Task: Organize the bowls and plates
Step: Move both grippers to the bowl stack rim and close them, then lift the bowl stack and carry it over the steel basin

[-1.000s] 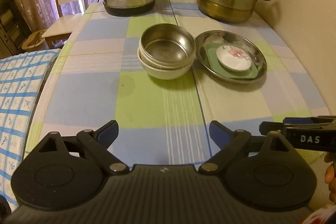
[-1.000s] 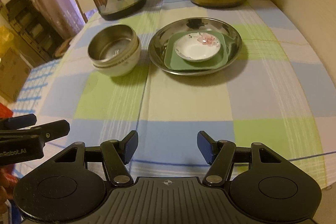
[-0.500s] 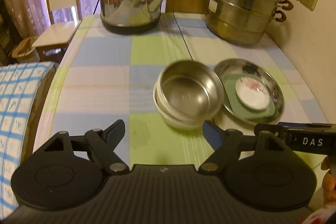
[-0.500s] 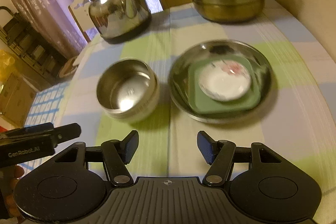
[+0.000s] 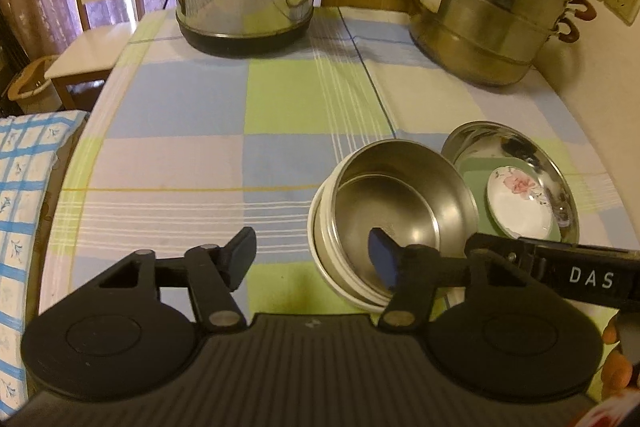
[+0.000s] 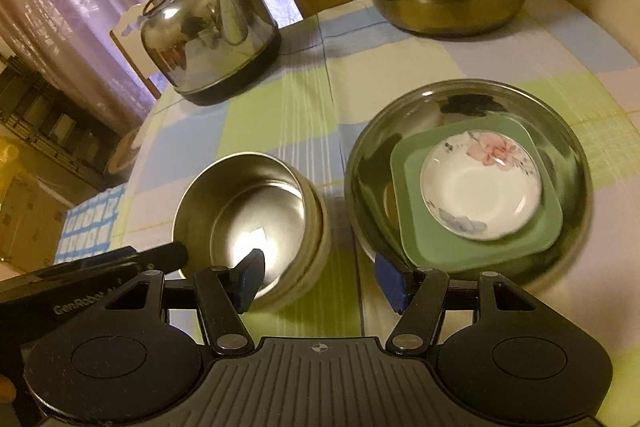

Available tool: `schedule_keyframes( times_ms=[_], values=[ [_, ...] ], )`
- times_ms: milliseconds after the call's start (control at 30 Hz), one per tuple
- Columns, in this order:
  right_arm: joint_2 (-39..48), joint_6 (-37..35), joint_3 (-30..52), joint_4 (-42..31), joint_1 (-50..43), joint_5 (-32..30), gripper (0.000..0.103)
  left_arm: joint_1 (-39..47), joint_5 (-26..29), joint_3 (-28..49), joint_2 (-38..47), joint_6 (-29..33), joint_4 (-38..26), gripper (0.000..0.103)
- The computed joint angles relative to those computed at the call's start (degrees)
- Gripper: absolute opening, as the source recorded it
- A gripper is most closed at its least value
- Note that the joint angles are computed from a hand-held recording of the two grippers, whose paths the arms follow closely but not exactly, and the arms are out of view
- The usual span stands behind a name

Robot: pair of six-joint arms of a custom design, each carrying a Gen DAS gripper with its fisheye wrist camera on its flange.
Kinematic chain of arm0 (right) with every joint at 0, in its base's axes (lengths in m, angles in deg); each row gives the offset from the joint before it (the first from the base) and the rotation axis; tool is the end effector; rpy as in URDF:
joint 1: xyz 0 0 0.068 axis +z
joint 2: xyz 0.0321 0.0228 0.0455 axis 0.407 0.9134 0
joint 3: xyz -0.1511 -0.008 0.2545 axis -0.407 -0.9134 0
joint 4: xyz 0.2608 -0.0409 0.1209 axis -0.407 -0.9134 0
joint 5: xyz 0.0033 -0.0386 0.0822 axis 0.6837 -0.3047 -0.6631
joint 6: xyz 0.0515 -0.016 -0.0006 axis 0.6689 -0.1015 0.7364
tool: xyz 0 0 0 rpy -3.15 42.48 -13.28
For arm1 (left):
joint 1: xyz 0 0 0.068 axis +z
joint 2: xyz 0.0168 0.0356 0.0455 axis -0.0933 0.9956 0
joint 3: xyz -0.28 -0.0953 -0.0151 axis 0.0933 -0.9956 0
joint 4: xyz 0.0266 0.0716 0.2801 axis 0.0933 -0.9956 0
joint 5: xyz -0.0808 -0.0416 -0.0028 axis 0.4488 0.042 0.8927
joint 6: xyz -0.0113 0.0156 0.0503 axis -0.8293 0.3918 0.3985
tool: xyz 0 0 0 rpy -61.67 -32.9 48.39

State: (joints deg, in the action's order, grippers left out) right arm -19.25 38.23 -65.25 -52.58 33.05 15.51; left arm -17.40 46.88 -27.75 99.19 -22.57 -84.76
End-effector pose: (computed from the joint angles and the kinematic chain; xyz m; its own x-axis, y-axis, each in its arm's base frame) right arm 0.1418 0.0192 0.1260 -0.5957 0.6339 -0.4933 0.4788 0.7734 0.4156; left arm 0.3020 -0.0763 0.1133 -0.6823 0.4417 -0.5826 0.6017 0.7919 -0.1043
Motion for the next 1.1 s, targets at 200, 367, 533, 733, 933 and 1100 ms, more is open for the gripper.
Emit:
schedule_keyframes(
  times_ms=[200,367,533,733,933,1100],
  values=[
    [11.67,-1.3,0.6,10.31,-2.39,-2.34,0.044,-0.55,0.33,3.83,4.53,1.03,-1.86,0.045],
    [18.33,-1.92,1.2,15.44,-3.82,-4.06,0.038,-0.59,1.03,6.09,7.15,1.36,-3.91,0.036],
    [21.07,-2.49,1.9,16.87,-5.45,-5.54,0.025,-0.6,1.99,7.35,8.13,2.07,-5.26,0.03],
    [22.62,-2.42,4.09,14.06,-5.23,-4.76,0.019,-1.31,1.75,8.34,8.64,2.07,-6.37,0.023],
    [25.54,-1.08,7.75,9.84,-2.1,-0.86,0.018,-1.02,2.29,11.47,10.77,1.17,-9.94,0.024],
    [28.18,-0.53,7.81,11.8,-4.03,-3.13,0.018,-0.96,3.04,13.19,13.32,0.21,-11.27,0.027]
  ],
)
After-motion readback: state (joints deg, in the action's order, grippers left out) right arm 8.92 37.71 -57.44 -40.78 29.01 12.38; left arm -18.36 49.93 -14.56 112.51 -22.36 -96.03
